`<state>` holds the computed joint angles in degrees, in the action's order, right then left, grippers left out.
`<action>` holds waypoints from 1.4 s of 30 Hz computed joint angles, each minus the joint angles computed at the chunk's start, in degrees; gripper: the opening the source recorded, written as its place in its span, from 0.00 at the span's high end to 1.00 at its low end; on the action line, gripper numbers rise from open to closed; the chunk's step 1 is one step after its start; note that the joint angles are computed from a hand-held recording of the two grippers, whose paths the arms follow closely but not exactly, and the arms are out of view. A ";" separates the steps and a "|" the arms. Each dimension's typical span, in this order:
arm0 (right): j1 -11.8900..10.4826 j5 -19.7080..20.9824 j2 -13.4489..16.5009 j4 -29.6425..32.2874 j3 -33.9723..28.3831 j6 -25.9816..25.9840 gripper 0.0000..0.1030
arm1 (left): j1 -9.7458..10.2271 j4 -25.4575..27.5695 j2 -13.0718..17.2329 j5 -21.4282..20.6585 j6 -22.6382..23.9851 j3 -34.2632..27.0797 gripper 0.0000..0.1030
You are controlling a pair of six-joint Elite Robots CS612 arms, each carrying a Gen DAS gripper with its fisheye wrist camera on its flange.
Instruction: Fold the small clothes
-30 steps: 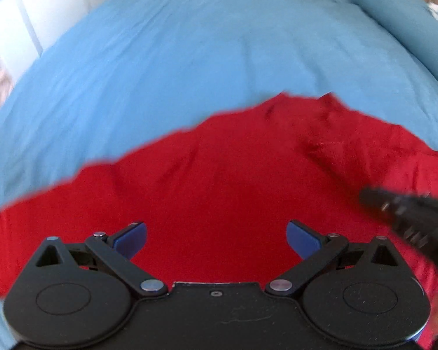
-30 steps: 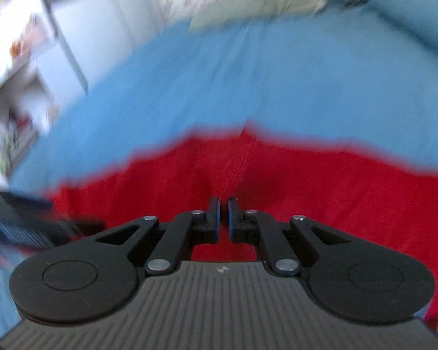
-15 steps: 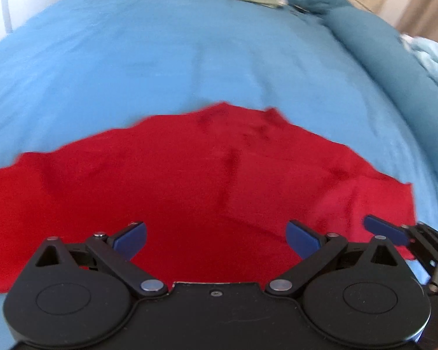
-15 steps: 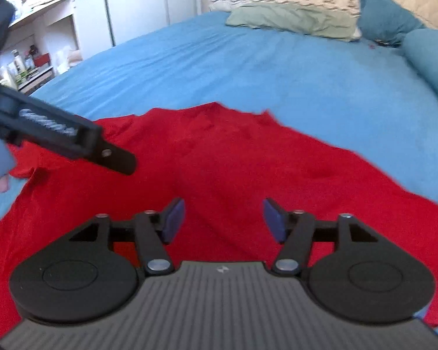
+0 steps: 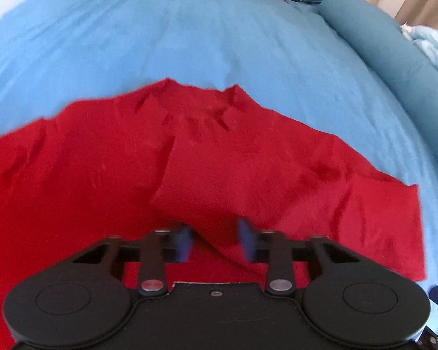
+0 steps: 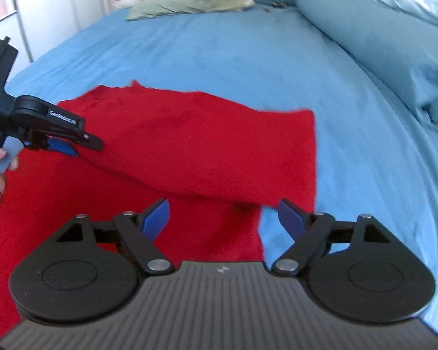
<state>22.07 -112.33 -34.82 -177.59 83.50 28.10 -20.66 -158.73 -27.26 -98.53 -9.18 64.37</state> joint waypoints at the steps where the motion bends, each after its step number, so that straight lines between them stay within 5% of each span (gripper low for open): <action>1: -0.01 -0.58 -0.14 1.33 0.02 0.88 0.06 | -0.02 -0.01 0.27 0.06 -0.39 -0.54 0.91; 8: 0.06 -4.67 1.38 10.12 -4.64 3.39 0.06 | 0.66 -10.01 -1.81 0.04 -2.29 1.25 0.96; 14: -0.17 -6.44 3.05 11.66 -7.53 2.11 0.06 | 1.89 -18.28 -4.34 10.31 -4.86 5.99 0.95; 18: -0.51 -6.28 4.27 14.34 -9.62 1.52 0.06 | 2.92 -17.80 -4.62 14.42 -8.21 8.82 0.95; 21: -0.79 -6.17 4.65 14.11 -9.89 0.88 0.06 | 3.64 -16.46 -4.78 13.68 -10.10 10.57 0.95; 25: -0.70 -10.88 4.55 17.44 -9.88 3.36 0.09 | 3.76 -17.46 -5.68 13.15 -9.49 13.29 0.95; 28: -1.46 -8.52 3.17 16.50 -7.24 6.57 0.09 | 3.74 -18.06 -6.61 13.30 -10.02 15.37 0.95; 34: -1.48 -8.56 2.93 18.17 -7.55 3.70 0.09 | 3.98 -15.96 -7.38 13.76 -9.98 17.29 0.94; 39: -1.49 -5.22 1.71 19.47 -7.35 -2.66 0.07 | 3.63 -13.39 -8.68 17.46 -6.91 18.92 0.63; 40: -1.42 -4.30 1.08 18.44 -6.77 -4.37 0.07 | 3.48 -13.62 -9.32 18.96 -6.48 19.80 0.51; 42: -1.42 -1.71 -0.03 14.06 -5.33 -7.01 0.07 | 3.11 -14.90 -10.64 21.62 -5.29 21.63 0.44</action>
